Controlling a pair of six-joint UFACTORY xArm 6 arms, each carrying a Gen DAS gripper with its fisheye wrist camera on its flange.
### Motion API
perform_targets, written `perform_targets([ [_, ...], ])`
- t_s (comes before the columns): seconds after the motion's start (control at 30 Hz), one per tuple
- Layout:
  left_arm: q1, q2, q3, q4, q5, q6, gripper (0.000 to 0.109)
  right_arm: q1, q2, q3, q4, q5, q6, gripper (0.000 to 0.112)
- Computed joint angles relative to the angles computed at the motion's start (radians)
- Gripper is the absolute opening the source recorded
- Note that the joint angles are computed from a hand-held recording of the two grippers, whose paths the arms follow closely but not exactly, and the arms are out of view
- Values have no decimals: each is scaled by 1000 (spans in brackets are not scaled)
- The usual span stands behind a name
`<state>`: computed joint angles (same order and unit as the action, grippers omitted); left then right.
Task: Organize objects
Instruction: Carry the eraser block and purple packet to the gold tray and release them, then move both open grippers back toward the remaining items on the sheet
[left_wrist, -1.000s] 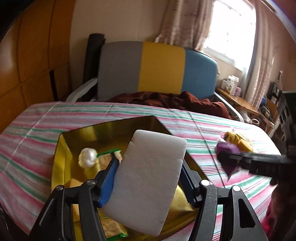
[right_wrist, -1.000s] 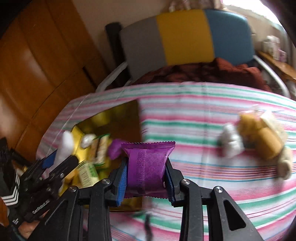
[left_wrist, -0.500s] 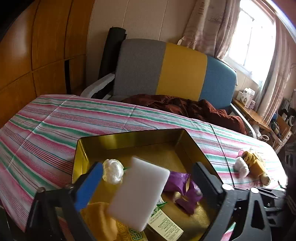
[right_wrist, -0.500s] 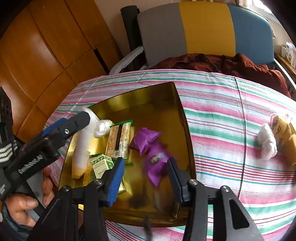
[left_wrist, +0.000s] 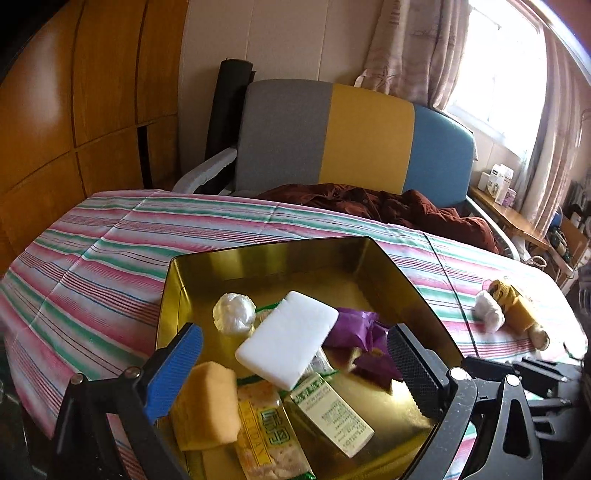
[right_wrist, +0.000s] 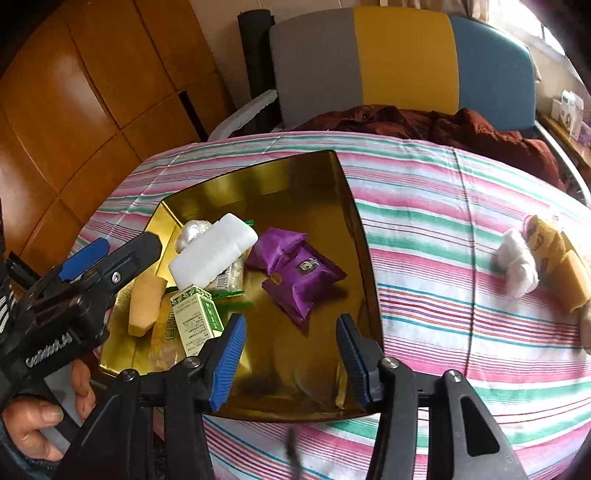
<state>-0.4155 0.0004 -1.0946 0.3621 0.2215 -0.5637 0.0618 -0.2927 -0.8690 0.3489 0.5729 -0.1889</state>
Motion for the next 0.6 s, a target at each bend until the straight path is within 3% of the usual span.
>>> perform_targets([
  [0.23, -22, -31, 24, 94, 8, -60, 103, -8, -50, 46, -90, -54, 63, 52],
  [0.6, -80, -26, 29, 7, 10, 48, 103, -81, -84, 76, -74, -55, 72, 52],
])
